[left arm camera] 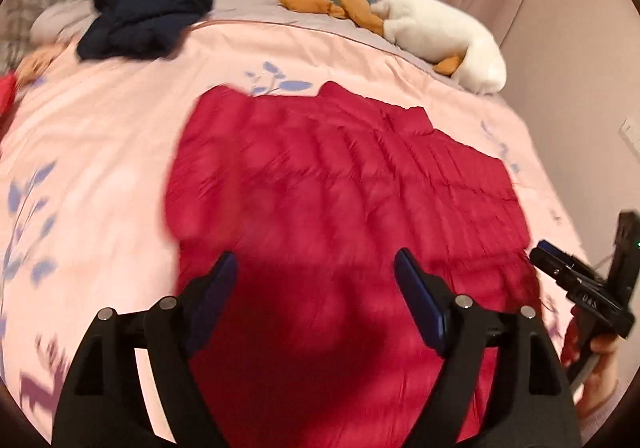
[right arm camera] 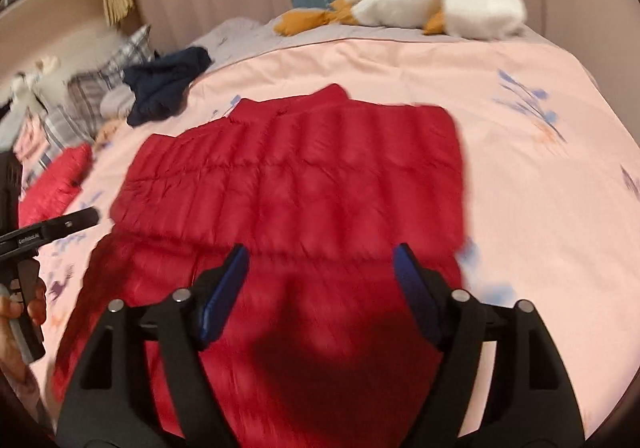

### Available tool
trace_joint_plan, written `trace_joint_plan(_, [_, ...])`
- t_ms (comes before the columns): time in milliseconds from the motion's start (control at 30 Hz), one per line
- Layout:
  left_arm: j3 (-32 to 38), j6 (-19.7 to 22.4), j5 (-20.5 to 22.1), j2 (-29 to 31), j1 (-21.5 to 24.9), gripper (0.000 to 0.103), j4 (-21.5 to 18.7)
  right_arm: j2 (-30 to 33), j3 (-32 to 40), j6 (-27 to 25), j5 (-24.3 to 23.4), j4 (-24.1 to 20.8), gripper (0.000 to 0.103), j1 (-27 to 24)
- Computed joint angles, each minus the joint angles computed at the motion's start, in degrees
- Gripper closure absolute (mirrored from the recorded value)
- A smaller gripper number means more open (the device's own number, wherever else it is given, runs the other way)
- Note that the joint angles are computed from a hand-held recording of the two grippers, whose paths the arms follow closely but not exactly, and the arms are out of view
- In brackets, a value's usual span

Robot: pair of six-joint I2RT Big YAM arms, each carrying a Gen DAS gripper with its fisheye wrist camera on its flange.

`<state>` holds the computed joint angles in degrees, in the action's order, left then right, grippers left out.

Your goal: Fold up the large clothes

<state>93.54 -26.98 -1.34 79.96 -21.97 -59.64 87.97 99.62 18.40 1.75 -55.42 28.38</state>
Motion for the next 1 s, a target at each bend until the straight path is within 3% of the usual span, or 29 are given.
trace_joint_plan(233, [-22.05, -8.07, 10.65, -19.91, 4.94, 0.022, 2.54, -16.86, -19.19, 6.77, -4.02, -0.79, 0.024, -3.99])
trace_joint_plan(367, [-30.27, -13.48, 15.38, -26.93, 5.63, 0.022, 4.44, -24.41, -28.23, 13.45, -10.77, 1.22, 0.024, -6.57])
trace_joint_plan(467, [-35.94, -17.84, 20.11, -32.28, 4.59, 0.022, 9.44, -29.31, -33.82, 17.7, -16.4, 4.77, 0.024, -6.58])
trace_joint_plan(600, [-37.77, -19.46, 23.14, -34.18, 2.42, 0.022, 11.6, -31.77, -36.0, 19.6, -18.92, 5.91, 0.023, -4.69])
trace_joint_plan(733, [-36.79, -18.53, 21.8, -32.13, -0.18, 0.022, 11.75, -30.71, -35.73, 20.23, -20.69, 7.29, 0.022, -2.57])
trace_joint_plan(1000, [-37.41, -23.12, 27.41, -28.89, 0.66, 0.022, 20.34, -26.0, -33.5, 22.19, -22.18, 11.16, 0.022, -1.37])
